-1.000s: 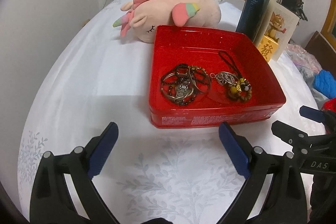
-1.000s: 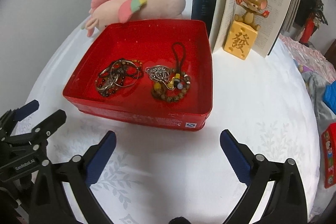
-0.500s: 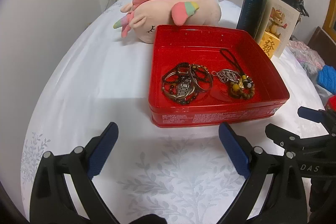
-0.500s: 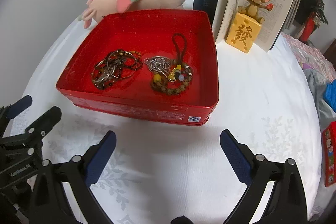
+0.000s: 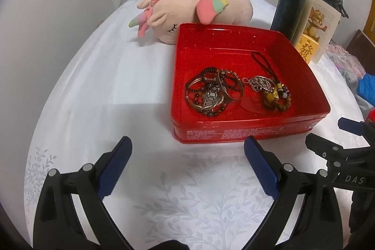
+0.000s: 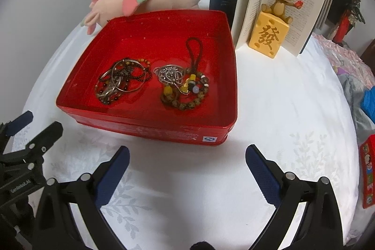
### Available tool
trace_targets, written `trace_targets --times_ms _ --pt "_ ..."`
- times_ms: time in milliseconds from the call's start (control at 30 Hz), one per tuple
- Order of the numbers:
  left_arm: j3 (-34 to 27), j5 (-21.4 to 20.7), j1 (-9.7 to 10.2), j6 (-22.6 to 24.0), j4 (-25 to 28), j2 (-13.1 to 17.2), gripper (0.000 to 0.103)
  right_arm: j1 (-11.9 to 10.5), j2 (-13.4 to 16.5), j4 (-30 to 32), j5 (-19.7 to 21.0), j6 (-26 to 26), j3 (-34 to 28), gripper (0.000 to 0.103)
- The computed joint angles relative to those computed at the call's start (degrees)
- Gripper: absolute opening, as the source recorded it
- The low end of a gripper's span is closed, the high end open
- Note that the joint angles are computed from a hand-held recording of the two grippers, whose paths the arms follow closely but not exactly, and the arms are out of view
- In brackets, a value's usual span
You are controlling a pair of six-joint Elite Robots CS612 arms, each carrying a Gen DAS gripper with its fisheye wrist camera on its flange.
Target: Organize jewelry
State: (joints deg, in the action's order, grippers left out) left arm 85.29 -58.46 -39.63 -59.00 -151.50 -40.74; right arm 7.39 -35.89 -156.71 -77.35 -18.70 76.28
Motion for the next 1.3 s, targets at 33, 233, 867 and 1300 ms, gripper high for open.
trace_targets --times_ms 33,233,867,1300 --pt "-0.13 -0.03 -0.01 0.14 0.25 0.08 0.096 -0.01 -0.03 -0.16 -0.01 -0.12 0.06 0.099" --pt "-0.28 -0.50 0.14 -0.02 0.56 0.17 0.096 -0.23 -0.06 -0.33 0.16 0.05 0.06 0.099" --pt "-0.10 -0.79 0.38 -1.35 0.94 0.03 0.096 -0.57 -0.31 -1.67 0.76 0.76 0.78 0.099" --pt "-0.05 -0.79 0.39 -1.21 0.87 0.02 0.096 -0.63 -0.39 -1.79 0.98 0.77 0.93 0.099"
